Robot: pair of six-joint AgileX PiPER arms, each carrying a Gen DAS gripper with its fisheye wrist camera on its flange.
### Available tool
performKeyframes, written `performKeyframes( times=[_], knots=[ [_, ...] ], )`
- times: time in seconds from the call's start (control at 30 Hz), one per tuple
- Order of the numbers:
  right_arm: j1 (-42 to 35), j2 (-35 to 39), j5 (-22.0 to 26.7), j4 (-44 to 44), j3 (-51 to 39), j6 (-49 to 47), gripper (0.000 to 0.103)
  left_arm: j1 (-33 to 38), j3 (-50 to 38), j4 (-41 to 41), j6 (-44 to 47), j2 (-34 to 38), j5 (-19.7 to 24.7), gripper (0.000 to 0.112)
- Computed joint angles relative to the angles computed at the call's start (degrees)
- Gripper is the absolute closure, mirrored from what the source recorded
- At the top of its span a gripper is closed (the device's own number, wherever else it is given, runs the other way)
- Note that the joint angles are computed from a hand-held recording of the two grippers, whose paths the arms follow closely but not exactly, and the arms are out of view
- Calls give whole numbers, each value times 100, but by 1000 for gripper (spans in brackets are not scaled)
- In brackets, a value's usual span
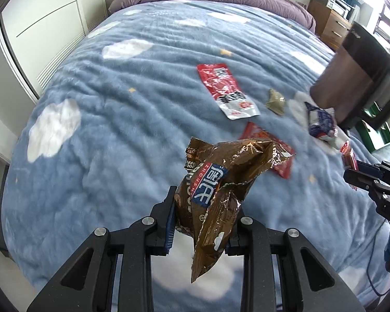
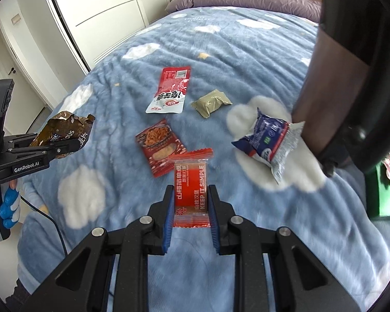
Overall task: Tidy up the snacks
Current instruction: 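Carry the brown bag and red wafer packet with both grippers over the green tray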
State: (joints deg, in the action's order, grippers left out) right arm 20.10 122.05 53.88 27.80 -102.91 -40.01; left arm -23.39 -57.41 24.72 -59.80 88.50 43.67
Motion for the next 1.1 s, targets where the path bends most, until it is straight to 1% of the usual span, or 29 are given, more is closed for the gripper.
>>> performKeyframes(
  times=[0.27, 0.53, 0.67, 0.83, 1.0, 1.1],
  knots=[
    [-289, -1009, -312, 375, 1183, -413, 77, -841, -54, 250, -674, -358, 440, 88],
    [-874, -1812, -431, 845, 2035, -896, 77, -1781, -572, 491, -1133, -251, 901, 88],
    [-1231, -2062, -412, 1077, 2255, -1137, 77, -2167, -1071, 569, -1175, -35, 1149, 88],
    [-1805, -2252, -274, 1368, 2315, -1388, 77, -2472, -1886, 505, -960, 398, 1365, 88],
    [-2380, -2157, -108, 1635, 2099, -1497, 77, -2609, -2837, 246, -506, 984, 1370, 88],
    [-2710, -2007, -25, 1755, 1891, -1547, 77, -2722, -3703, 102, -127, 1521, 1571, 88]
  ],
)
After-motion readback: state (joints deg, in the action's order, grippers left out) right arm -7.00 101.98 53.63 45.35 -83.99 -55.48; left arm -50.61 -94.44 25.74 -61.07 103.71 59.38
